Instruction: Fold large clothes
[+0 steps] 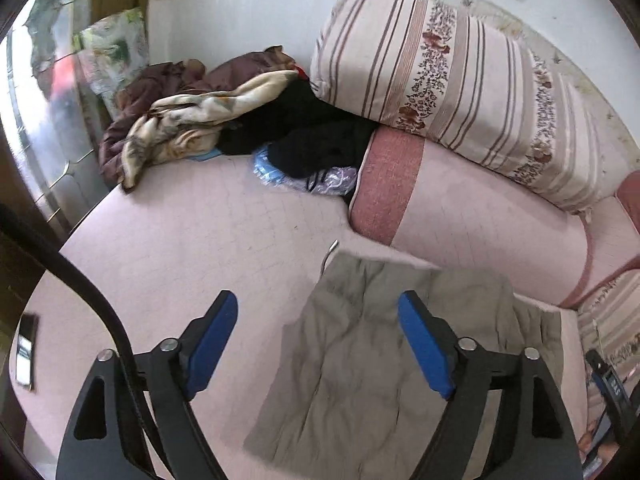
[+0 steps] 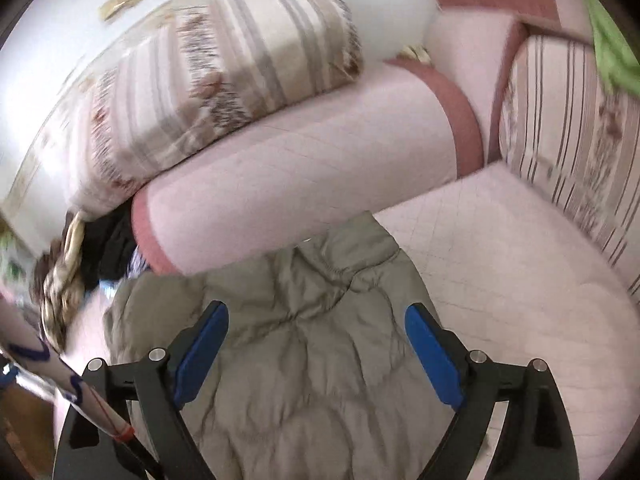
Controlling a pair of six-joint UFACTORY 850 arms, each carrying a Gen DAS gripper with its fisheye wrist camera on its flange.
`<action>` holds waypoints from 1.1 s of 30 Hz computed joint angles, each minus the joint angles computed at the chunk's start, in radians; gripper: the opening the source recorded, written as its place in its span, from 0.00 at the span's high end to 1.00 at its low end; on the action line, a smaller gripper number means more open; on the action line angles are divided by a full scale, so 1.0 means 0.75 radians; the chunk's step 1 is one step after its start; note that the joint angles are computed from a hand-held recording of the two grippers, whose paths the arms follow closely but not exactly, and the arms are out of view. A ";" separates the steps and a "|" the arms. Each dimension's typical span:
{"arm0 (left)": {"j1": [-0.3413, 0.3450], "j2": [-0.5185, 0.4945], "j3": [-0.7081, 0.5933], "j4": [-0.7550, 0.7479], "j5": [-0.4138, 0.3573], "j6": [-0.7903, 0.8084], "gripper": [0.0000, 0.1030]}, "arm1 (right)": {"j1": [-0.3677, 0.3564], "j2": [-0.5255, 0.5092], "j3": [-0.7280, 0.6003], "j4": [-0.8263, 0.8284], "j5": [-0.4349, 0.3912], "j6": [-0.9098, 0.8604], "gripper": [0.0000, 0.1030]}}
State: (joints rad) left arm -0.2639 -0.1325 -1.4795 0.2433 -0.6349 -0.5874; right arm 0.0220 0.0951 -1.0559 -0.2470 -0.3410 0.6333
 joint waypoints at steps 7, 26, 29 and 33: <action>-0.058 0.300 0.460 0.008 0.123 -0.080 0.18 | 0.271 -0.007 -0.013 -0.089 -0.088 -0.013 0.50; -0.053 0.191 0.652 0.052 0.325 -0.087 0.18 | 0.374 -0.721 -0.491 -0.721 -0.182 0.573 0.32; -0.043 0.185 0.656 0.069 0.346 -0.094 0.18 | 0.343 -0.724 -0.463 -0.713 -0.096 0.613 0.30; -0.059 0.191 0.668 0.190 0.344 -0.199 0.18 | 0.347 -0.721 -0.470 -0.700 -0.126 0.588 0.29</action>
State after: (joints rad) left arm -0.3079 0.0109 -0.9788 0.3856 -0.3768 -0.7366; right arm 0.2820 -0.4454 -1.4084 -0.7717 -0.4352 1.0741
